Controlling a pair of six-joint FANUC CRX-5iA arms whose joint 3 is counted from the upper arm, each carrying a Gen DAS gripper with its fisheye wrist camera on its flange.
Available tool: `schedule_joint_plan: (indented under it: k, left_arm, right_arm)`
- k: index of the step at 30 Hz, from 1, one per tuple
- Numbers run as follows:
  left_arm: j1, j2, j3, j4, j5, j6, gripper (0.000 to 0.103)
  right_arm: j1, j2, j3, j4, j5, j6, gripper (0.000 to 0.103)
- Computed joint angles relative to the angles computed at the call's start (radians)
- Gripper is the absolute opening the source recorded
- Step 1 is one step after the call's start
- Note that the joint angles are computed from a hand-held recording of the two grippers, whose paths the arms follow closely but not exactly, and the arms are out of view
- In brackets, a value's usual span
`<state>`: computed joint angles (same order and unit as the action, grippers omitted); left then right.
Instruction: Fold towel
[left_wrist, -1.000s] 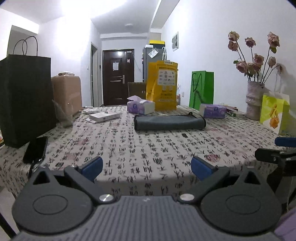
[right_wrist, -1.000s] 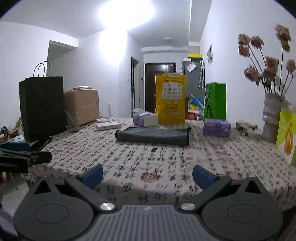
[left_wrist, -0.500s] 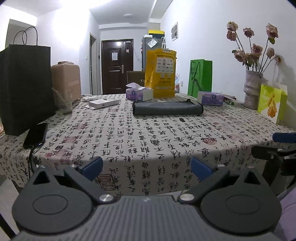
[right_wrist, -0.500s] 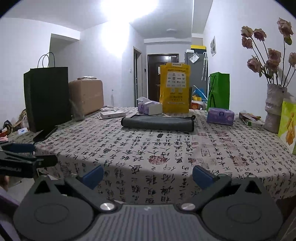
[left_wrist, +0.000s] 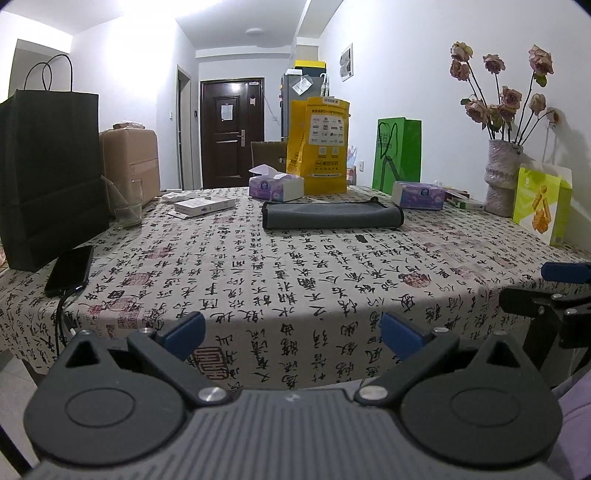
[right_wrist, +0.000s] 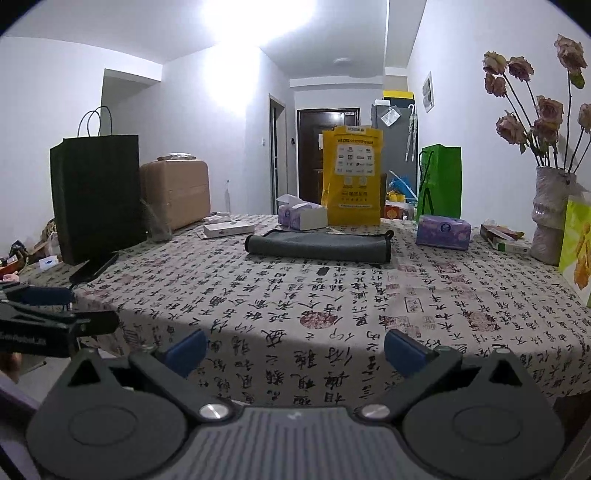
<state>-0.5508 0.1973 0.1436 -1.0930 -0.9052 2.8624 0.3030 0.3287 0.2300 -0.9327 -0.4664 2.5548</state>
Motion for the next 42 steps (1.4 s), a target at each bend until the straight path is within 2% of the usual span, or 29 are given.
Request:
schedule_joint_plan:
  k: [42]
  left_arm:
    - [0.001, 0.003, 0.004, 0.002, 0.001, -0.004, 0.103]
  right_arm:
    - [-0.006, 0.010, 0.008, 0.007, -0.004, -0.033, 0.103]
